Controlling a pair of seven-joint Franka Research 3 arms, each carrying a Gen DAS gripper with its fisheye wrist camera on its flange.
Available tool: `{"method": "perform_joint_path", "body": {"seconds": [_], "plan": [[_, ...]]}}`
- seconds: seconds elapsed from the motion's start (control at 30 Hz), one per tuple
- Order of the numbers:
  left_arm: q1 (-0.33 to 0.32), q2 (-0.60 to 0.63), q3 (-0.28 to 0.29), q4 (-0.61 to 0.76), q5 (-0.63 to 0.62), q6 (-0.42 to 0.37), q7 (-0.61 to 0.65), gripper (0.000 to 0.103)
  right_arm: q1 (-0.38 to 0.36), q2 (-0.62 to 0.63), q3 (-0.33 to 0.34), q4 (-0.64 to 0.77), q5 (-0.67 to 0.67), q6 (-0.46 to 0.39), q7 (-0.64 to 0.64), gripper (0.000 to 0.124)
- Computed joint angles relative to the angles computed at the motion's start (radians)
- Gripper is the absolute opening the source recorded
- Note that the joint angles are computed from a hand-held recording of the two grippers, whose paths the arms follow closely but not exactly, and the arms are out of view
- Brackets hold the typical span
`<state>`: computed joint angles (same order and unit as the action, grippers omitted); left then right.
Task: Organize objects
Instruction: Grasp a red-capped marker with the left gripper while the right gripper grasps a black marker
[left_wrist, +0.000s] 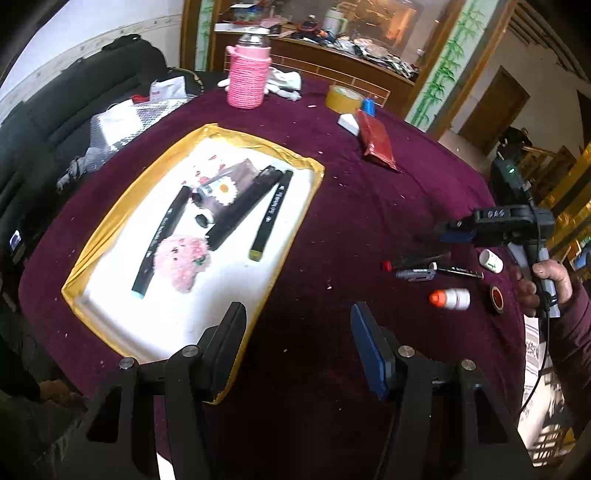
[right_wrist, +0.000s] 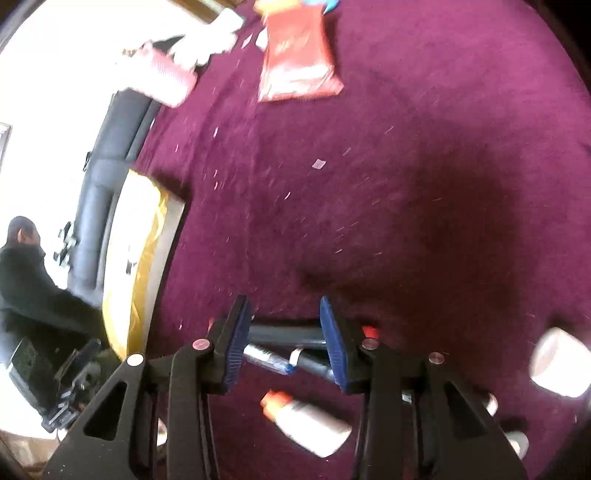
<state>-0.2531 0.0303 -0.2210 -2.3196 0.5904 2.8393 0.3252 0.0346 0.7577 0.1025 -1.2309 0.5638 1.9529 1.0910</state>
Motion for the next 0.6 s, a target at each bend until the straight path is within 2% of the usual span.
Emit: {"method": "perform_joint_path", "body": {"seconds": [0.07,0.1,0.27,0.37,0.43,0.6], "plan": [[-0.001,0.016,-0.001,0.01,-0.017,0.007,0.018,0.053,0.021,-0.089,-0.025,-0.131,-0.024,0.131,-0.026,0.037],[-0.002,0.022,-0.002,0.014,-0.027,0.011,0.027,0.053,0.027,-0.113,-0.033,-0.165,-0.038,0.164,-0.031,0.037],[-0.009,0.084,-0.007,0.066,-0.083,0.029,0.13,0.053,-0.009,-0.245,-0.038,-0.371,0.012,0.26,-0.075,0.037],[-0.011,0.161,-0.019,0.153,-0.131,0.021,0.273,0.053,-0.024,-0.286,-0.057,-0.457,0.094,0.28,-0.073,0.037],[-0.017,0.227,-0.024,0.232,-0.146,0.012,0.373,0.053,-0.05,-0.303,-0.044,-0.505,0.125,0.295,-0.054,0.037],[-0.021,0.475,-0.075,0.525,-0.209,-0.032,0.705,0.052,-0.07,-0.373,-0.06,-0.637,0.199,0.318,-0.048,0.037]]}}
